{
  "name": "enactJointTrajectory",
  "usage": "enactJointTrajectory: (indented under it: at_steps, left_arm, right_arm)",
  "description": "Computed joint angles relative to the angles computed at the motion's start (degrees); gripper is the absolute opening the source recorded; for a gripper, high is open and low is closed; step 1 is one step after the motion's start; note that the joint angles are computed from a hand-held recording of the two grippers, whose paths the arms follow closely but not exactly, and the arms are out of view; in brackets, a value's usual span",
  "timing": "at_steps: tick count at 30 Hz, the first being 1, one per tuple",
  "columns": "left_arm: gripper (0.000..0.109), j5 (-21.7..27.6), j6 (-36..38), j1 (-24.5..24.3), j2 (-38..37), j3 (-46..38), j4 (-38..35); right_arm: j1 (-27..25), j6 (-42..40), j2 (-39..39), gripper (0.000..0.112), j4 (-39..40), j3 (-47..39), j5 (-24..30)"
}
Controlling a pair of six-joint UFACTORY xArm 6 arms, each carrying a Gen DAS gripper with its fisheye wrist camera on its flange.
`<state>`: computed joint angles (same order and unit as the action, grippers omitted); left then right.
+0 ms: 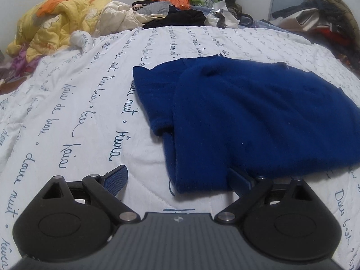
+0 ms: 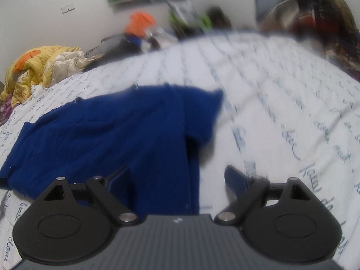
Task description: Fold small clothes
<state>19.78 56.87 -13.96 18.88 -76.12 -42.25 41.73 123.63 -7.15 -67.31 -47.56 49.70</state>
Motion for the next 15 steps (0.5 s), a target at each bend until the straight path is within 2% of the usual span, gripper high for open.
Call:
enactJointTrajectory:
  at_steps: [6, 10, 12, 14, 15]
  left_arm:
    - [0.095, 0.0, -0.1, 0.1, -0.3, 0.4, -0.1]
    - [0.094, -0.2, 2.6, 0.3, -0.9, 1.2, -3.0]
    - [0.090, 0.9, 5.4, 0.8, -1.2, 1.3, -5.8]
    - [0.083, 4.0, 7.5, 1.8, -1.4, 0.9, -7.9]
    - [0.078, 5.5, 8.1, 2.2, -1.4, 0.7, -8.6]
  right_arm:
    - [0.8, 0.7, 0.2, 0.091, -0.1, 0.8, -0.7]
    - [1.2, 1.0, 0.2, 0.091, -0.8, 0.7, -0.7]
    - [1.5, 0.6, 0.2, 0.091, -0.8, 0.6, -0.7]
    - [1.6, -0.3, 0.4, 0.091, -0.9, 0.3, -0.7]
    - [1.7, -0.8, 0.6, 0.086, -0.9, 0.1, -0.9]
